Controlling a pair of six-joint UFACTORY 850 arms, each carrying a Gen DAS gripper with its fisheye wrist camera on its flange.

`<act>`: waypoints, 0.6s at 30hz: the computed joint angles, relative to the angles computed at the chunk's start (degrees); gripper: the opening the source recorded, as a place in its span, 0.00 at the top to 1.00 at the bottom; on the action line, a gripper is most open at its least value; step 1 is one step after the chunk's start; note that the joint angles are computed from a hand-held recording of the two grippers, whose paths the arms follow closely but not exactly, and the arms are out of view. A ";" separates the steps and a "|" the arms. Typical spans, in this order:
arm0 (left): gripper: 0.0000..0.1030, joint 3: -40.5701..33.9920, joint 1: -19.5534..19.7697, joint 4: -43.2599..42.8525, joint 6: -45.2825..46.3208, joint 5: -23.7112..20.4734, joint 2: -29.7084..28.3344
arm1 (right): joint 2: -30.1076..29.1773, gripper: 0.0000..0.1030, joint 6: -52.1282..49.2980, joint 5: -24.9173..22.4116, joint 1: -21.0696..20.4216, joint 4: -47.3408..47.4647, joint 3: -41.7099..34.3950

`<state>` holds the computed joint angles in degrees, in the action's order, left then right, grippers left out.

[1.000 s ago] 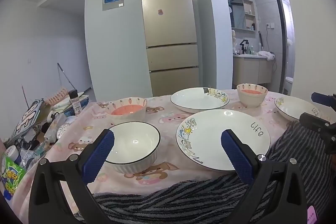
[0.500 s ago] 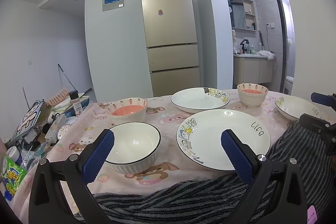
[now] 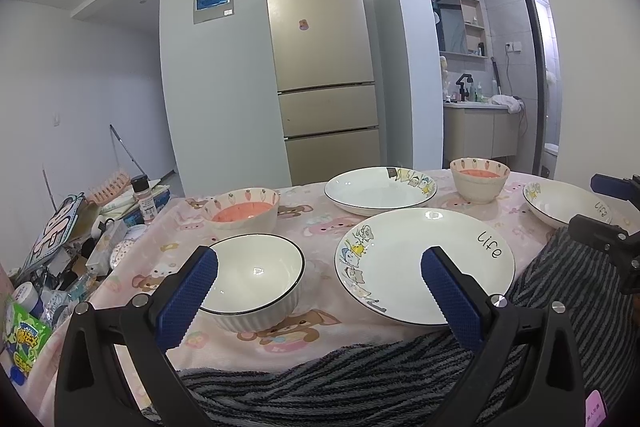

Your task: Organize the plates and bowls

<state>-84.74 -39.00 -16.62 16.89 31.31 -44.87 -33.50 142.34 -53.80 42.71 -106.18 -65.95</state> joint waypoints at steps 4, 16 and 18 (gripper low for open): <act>0.00 -0.11 -0.01 -0.04 0.09 -0.16 -0.04 | 0.09 0.00 0.04 -0.04 0.01 -0.06 0.11; 0.00 -0.24 -0.02 -0.12 0.20 -0.28 -0.09 | 0.01 0.00 -0.09 -0.03 0.04 0.01 -0.02; 0.00 -0.31 -0.04 -0.26 0.37 -0.47 -0.10 | 0.02 0.00 0.06 0.16 -0.01 -0.25 0.02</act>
